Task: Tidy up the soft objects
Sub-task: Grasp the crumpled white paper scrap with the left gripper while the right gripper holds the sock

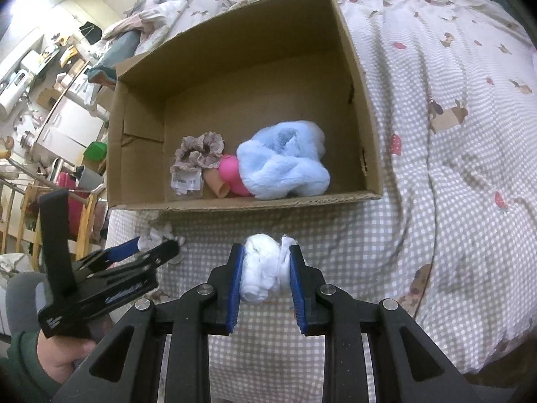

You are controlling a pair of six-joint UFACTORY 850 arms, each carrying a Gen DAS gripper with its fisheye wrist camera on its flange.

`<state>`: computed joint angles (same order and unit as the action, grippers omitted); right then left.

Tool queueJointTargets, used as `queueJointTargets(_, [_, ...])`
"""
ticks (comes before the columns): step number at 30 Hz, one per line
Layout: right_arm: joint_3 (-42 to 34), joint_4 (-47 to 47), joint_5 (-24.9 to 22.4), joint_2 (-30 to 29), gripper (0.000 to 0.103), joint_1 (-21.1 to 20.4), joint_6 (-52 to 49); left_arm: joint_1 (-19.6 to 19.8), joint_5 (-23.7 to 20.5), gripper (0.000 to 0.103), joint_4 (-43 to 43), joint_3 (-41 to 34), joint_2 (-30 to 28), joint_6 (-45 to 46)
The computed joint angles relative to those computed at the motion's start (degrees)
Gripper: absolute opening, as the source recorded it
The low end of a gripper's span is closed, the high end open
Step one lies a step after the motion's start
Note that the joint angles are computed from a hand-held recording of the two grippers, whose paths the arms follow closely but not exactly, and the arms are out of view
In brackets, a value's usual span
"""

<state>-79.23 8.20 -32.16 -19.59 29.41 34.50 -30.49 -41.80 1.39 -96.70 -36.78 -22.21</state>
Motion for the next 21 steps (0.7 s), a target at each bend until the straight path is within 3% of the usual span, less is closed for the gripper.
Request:
queueJointTargets(4, [-1.0, 1.1, -0.4, -1.3, 0.028, 0.5, -1.4, -0.3, 0.3, 0.021, 1.3, -0.7, -1.0, -0.2])
queueJointTargets(6, [-1.2, 1.0, -0.5, -1.5, 0.028, 0.7, -1.8, -0.2, 0.2, 0.016, 0.7, -1.3, -1.4, 0.2])
queueJointTargets(15, [-1.5, -0.1, -0.9, -1.6, 0.028, 1.0, -1.3, -1.1, 0.4, 0.015, 11.2, 1.1, 0.9, -7.0])
queueJointTargets(21, [-1.8, -2.5, -1.4, -1.9, 0.028, 1.9, 0.1, -0.7, -0.3, 0.014, 13.1, 4.1, 3.7, -9.1])
